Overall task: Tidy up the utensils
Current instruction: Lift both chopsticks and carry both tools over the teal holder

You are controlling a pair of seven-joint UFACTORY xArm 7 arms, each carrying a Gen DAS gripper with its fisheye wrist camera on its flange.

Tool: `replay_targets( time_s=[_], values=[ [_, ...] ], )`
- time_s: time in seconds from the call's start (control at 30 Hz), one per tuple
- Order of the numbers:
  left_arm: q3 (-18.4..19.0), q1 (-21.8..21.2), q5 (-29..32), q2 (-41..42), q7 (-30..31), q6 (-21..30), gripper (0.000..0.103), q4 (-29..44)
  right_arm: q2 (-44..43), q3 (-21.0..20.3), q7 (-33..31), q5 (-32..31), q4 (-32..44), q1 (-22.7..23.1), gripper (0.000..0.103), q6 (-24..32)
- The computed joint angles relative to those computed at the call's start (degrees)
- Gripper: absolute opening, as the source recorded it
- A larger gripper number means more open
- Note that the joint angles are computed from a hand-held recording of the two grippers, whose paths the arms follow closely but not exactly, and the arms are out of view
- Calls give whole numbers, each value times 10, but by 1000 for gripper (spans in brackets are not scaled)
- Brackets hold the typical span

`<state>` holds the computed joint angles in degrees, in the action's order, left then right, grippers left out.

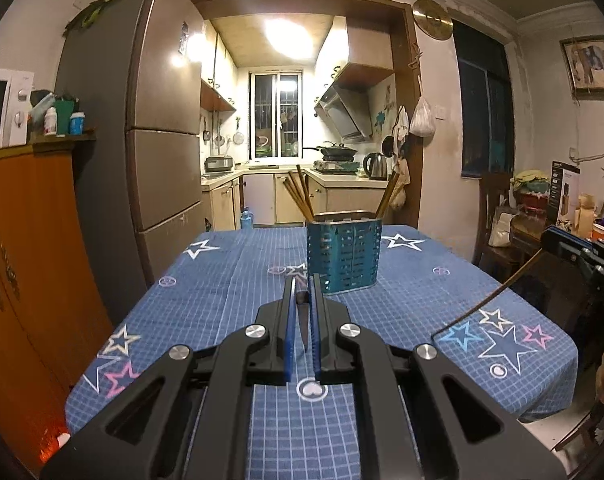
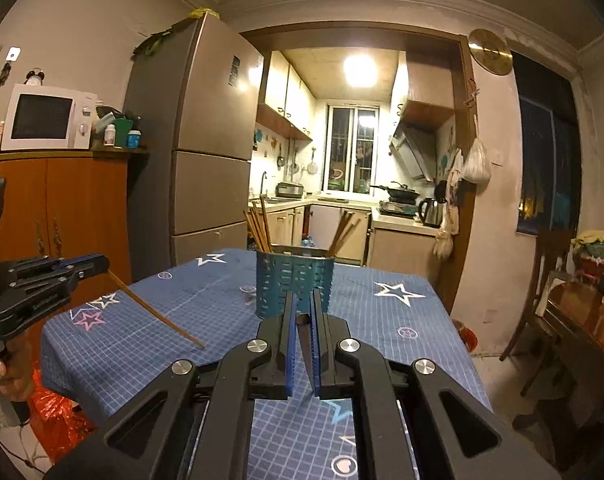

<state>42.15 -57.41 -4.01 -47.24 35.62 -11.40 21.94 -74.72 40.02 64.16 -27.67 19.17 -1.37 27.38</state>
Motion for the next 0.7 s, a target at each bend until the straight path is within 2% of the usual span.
replay_targets(
  time_s=[0.37, 0.7],
  values=[
    [-19, -16, -21, -7, 7, 31, 5, 39, 27, -22, -36, -3, 27, -44, 8, -50],
    [-25, -39, -30, 1, 10, 31, 5, 56, 47, -51, -69, 24, 28, -51, 8, -82]
  ],
)
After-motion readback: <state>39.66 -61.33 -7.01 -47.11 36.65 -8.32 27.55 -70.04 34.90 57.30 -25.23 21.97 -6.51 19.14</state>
